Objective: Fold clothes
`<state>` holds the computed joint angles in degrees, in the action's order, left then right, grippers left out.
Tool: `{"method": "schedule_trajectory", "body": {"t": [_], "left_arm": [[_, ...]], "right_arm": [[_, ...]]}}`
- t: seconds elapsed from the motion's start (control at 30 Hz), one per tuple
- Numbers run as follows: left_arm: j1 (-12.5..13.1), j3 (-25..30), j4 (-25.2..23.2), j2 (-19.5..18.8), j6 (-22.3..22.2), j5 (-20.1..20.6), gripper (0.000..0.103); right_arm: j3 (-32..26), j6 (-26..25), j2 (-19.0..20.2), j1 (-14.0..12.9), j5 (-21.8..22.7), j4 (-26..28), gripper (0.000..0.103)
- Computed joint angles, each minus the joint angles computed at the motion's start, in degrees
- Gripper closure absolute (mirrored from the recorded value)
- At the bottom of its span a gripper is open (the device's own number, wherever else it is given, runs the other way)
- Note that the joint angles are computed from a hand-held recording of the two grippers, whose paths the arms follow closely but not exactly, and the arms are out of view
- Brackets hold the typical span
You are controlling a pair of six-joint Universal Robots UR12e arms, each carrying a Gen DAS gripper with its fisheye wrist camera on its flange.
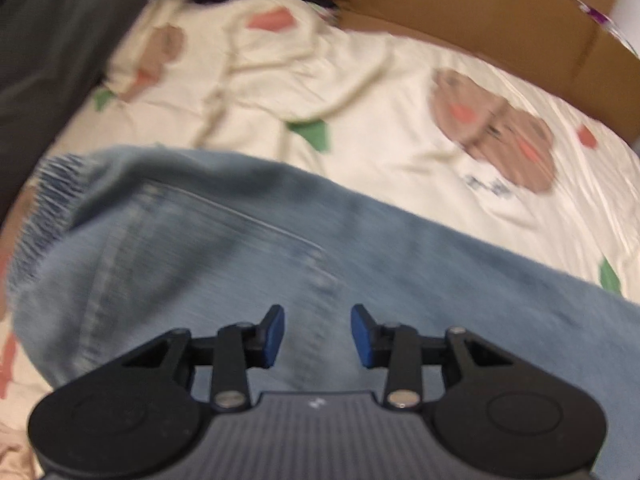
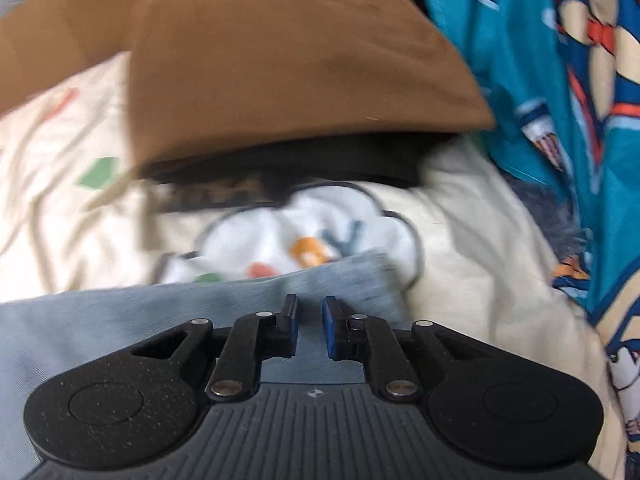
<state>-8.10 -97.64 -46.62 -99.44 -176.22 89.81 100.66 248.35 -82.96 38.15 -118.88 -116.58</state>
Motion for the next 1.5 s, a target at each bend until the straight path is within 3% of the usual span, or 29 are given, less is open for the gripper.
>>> {"method": "schedule_trajectory", "body": {"t": [0.13,0.23,0.4,0.53,0.8,0.87,1.03,1.33,1.5], "left_arm": [[0.93,0.62,4.54,-0.86,-1.96,2.88,0.064],[1.35,1.63,7.29,-1.98,-3.82,5.67,0.064],[2.29,3.7,8.83,-4.22,-7.23,8.2,0.066],[3.17,5.61,7.95,-6.24,-10.31,7.34,0.07],[3.39,9.49,2.3,-10.14,-14.82,7.31,0.076],[3.44,10.48,-0.12,-10.95,-15.31,7.6,0.086],[3.84,13.13,-5.64,-12.03,-15.91,7.0,0.093],[4.78,14.73,-13.95,-8.3,-13.99,3.53,0.092],[5.38,12.86,-15.91,-6.08,-14.45,3.91,0.092]], "right_arm": [[-0.77,0.33,0.59,-0.06,-0.53,2.83,0.099],[-1.23,1.67,0.97,-0.06,-0.73,4.06,0.099],[-2.16,3.39,1.53,-0.24,-0.25,5.74,0.099],[-1.95,2.12,1.38,-0.25,0.09,5.24,0.099],[-1.83,-0.3,1.14,-0.36,1.14,4.73,0.099],[-1.85,-0.7,1.15,-0.31,1.22,4.66,0.099],[-1.86,-1.52,1.19,-0.09,1.27,4.44,0.099],[-2.01,-1.14,1.0,-0.17,2.49,4.31,0.099],[-2.65,-0.78,1.25,-0.12,2.6,5.33,0.099]]}}
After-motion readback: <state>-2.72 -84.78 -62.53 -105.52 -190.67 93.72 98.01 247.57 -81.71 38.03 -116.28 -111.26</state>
